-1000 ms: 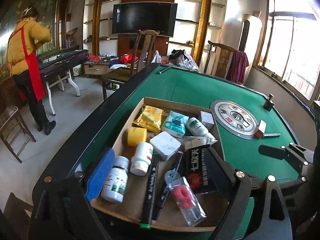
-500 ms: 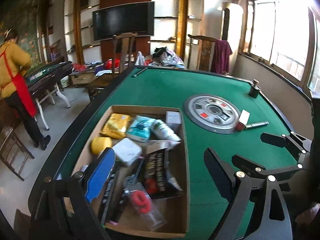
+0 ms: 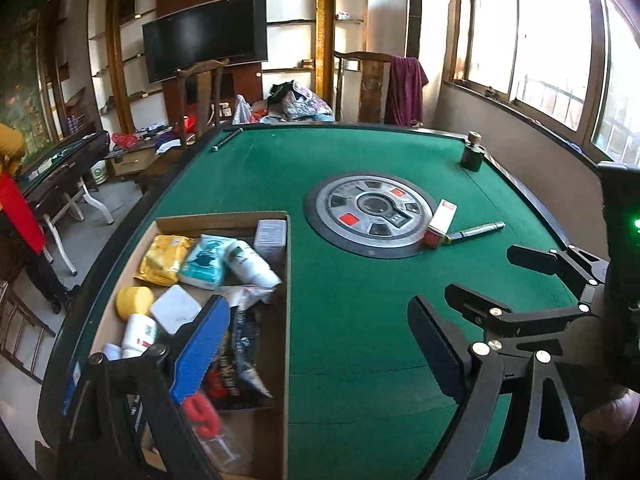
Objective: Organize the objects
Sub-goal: 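Move both tools back over the glue box and last marker, then grasp the red-white glue box with the left tool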
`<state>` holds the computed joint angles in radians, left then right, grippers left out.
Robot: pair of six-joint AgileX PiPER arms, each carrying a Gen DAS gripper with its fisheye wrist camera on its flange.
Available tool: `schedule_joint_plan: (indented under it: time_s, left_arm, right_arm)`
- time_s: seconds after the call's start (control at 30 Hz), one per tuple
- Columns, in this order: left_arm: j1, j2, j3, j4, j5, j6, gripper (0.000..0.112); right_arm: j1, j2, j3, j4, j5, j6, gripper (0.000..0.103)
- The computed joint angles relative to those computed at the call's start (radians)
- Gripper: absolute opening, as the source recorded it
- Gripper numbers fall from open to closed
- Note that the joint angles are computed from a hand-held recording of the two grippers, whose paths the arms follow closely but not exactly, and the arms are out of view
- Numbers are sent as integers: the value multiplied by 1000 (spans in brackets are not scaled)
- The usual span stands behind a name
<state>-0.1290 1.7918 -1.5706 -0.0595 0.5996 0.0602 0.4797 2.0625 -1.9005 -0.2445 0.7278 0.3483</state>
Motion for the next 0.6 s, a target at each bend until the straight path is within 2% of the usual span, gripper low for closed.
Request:
schedule_joint_plan:
  time_s: [0.4, 0.6]
  left_arm:
    - [-50, 91, -108, 18, 60, -29, 90]
    - [-66, 162, -212, 31, 99, -35, 90]
  right_arm:
    - [-68, 43, -25, 42, 12, -46, 93]
    - [-99, 107, -119, 54, 74, -92, 93]
